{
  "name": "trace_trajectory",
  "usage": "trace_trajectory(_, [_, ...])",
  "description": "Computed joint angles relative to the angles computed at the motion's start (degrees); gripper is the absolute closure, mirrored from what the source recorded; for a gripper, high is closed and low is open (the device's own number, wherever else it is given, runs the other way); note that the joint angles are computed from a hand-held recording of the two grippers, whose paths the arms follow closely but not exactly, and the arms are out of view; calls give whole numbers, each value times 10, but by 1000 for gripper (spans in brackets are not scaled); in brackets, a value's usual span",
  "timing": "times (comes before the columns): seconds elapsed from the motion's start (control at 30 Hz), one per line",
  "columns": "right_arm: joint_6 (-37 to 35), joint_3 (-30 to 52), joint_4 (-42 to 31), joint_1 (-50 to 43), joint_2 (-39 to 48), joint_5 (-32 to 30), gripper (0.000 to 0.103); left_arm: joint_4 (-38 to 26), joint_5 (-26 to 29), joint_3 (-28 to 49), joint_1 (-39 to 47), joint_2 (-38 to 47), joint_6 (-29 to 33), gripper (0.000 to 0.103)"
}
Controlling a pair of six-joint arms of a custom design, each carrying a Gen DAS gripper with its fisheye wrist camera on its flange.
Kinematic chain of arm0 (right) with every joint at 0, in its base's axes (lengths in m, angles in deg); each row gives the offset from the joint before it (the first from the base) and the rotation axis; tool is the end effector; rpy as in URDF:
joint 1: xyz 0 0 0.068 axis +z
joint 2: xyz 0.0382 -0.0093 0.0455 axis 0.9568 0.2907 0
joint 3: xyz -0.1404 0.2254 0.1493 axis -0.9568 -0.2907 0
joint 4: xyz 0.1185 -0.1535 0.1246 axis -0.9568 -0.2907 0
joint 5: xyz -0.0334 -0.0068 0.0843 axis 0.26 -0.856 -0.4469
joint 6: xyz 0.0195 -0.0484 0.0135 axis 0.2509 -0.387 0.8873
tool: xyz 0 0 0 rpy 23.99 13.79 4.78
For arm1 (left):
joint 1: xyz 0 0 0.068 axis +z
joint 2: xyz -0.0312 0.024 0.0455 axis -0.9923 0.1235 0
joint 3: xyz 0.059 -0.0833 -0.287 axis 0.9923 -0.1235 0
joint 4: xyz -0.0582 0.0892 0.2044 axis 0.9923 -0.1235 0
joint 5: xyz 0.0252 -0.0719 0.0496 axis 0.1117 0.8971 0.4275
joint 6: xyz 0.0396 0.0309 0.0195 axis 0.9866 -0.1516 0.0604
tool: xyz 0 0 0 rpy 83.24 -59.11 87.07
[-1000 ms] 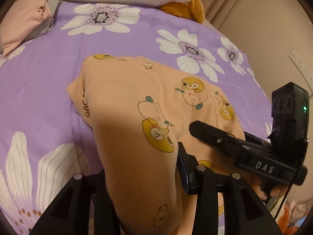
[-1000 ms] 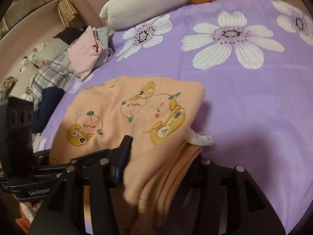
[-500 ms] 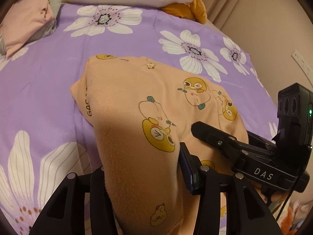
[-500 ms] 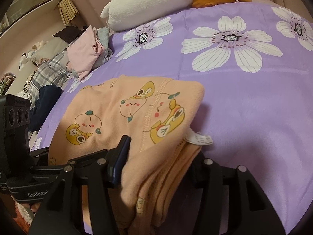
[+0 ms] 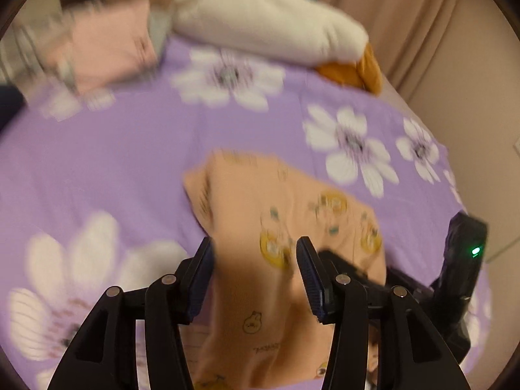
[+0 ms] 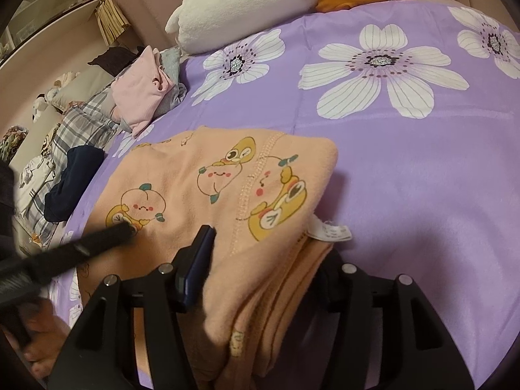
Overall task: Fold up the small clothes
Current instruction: 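Open both tools and release the folded peach shirt onto the sheet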
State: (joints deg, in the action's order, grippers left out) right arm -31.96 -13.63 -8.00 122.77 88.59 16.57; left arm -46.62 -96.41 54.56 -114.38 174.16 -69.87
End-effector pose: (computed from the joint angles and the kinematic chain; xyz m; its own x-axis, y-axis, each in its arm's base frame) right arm 0.2123 0.2411 0.0905 -0.8036 0.0589 -0.5922 -0.2014 0.9095 0.3636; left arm 0.2353 -0.1366 0.1504 -0.7814 -0.1989 -0.5914 -0.0501 0.9648 -0.2583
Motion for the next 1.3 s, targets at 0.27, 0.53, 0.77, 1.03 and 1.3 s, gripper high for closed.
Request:
trace_trajectory(0.27, [21, -95, 40, 27, -151, 88, 83, -20, -66, -10, -3, -96, 83, 54])
trace_trajectory(0.53, [-80, 147, -218, 2, -160, 55, 81, -77, 72, 73, 101, -54, 92, 54])
trace_trajectory(0.77, [2, 205, -282, -56, -20, -35, 88, -56, 230, 109, 154, 50, 96, 54])
trace_trajectory(1.03, [-3, 136, -234, -50, -114, -78, 86, -76, 311, 175, 159, 164, 114, 56])
trace_trajectory(1.3, [58, 237, -382, -66, -16, -109, 94, -104, 299, 184, 165, 183, 115, 69])
